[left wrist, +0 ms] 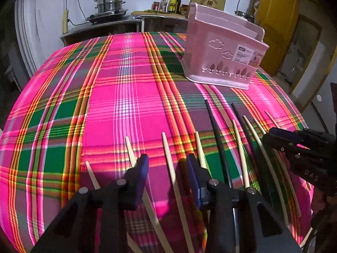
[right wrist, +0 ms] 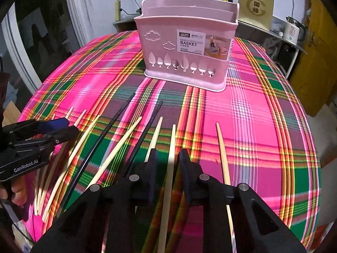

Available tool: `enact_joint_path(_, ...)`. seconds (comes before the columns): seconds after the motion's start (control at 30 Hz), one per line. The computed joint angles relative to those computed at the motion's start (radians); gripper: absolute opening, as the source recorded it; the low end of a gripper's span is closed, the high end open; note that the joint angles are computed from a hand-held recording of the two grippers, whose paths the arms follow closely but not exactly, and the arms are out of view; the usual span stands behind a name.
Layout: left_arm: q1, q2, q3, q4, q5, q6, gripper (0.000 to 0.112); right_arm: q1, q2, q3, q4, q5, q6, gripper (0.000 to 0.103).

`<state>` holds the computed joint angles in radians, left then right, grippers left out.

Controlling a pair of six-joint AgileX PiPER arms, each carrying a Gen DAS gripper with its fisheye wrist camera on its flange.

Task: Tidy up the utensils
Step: 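Lower the left tool onto a light chopstick and close it while the right tool grasps another, then lift the held chopsticks and carry both tools over the pink basket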

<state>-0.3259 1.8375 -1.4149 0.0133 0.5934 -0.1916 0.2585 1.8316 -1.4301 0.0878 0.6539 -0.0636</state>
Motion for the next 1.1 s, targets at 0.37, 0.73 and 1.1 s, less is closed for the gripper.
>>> enact_joint_path(0.37,-0.034,0.082,-0.136,0.092,0.097,-0.026,0.031,0.013,0.091,-0.137,-0.048,0.079,0.033,0.010)
enact_joint_path(0.73,-0.017,0.087,-0.166,0.028,0.129,0.029,0.007,0.000,0.082,-0.155,0.005,0.091,-0.004,0.005)
enact_joint_path(1.1,-0.021,-0.021,-0.172,0.005,0.138,0.065,0.006,-0.018,-0.022,-0.137,0.070,0.072,-0.049,0.005)
